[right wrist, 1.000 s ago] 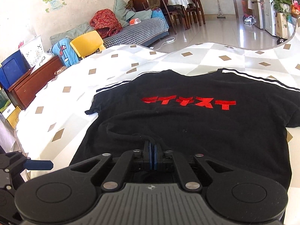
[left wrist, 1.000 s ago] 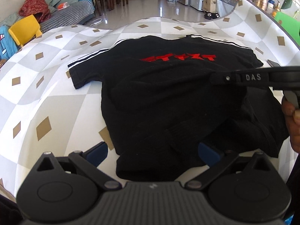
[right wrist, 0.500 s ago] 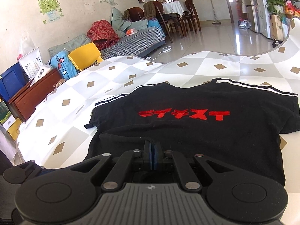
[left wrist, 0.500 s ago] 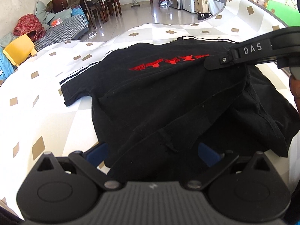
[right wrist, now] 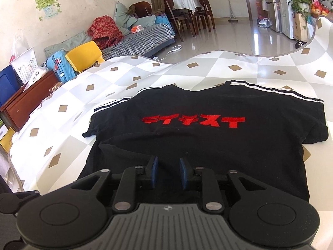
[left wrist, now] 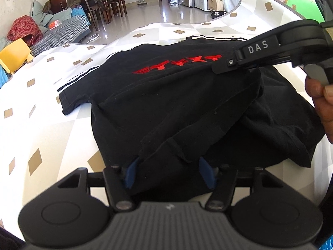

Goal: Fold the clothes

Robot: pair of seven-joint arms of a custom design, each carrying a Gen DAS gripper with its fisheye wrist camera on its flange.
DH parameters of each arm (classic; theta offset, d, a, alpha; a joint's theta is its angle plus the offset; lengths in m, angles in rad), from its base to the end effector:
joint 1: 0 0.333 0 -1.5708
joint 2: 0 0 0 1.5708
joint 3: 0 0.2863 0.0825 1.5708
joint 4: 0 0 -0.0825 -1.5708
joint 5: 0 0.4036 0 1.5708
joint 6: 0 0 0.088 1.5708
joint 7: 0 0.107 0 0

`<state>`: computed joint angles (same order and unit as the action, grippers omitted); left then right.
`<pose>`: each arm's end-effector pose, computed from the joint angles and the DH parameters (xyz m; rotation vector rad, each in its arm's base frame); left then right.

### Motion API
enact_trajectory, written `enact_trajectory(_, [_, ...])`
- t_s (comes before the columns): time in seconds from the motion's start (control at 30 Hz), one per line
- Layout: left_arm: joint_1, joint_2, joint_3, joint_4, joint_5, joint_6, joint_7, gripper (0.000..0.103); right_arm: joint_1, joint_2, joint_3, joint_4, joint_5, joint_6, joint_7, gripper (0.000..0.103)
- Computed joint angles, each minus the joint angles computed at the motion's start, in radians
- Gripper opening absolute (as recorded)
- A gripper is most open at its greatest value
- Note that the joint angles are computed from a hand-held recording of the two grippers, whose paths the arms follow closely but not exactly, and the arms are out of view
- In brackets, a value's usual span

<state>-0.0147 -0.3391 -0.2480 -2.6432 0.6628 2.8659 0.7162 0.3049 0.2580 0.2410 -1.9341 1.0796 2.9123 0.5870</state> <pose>0.4383 -0.1493 0.3618 -1.8040 1.8245 -0.5190 0.5842 0.2828 0.3734 -1.9601 1.1397 -0.2027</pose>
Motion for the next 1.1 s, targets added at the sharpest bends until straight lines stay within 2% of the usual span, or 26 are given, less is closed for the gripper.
enact_trajectory(0.13, [-0.057,-0.006,0.054,-0.022,-0.099,0.035,0.089,0.058,-0.001,-0.007,-0.005,-0.006,-0.008,0.001,0.024,0.028])
enact_trajectory(0.27, [-0.098,-0.014,0.07,-0.034,-0.18,0.035,0.171,0.061,-0.011,-0.035,-0.009,-0.024,0.001,-0.065,0.0,0.028])
enact_trajectory(0.43, [-0.144,-0.017,0.09,-0.045,-0.282,0.021,0.265,0.061,-0.005,-0.065,-0.036,-0.043,-0.024,-0.21,-0.009,0.029])
enact_trajectory(0.53, [-0.141,-0.017,0.077,-0.045,-0.305,0.011,0.285,0.061,0.011,-0.075,-0.048,-0.059,-0.061,-0.231,-0.011,0.029])
enact_trajectory(0.67, [-0.072,-0.014,0.014,-0.036,-0.232,0.0,0.204,0.061,0.023,-0.08,-0.054,-0.07,-0.069,-0.215,-0.02,0.029])
enact_trajectory(0.8, [-0.043,0.0,0.003,-0.025,-0.189,0.008,0.139,0.061,0.027,-0.08,-0.058,-0.07,-0.071,-0.205,-0.001,0.03])
enact_trajectory(0.9, [-0.007,0.004,-0.026,-0.017,-0.119,0.008,0.068,0.061,0.029,-0.079,-0.062,-0.07,-0.084,-0.191,0.025,0.03])
enact_trajectory(1.1, [0.04,0.005,-0.061,-0.002,0.014,-0.006,-0.089,0.056,0.029,-0.073,-0.064,-0.068,-0.104,-0.148,0.092,0.03])
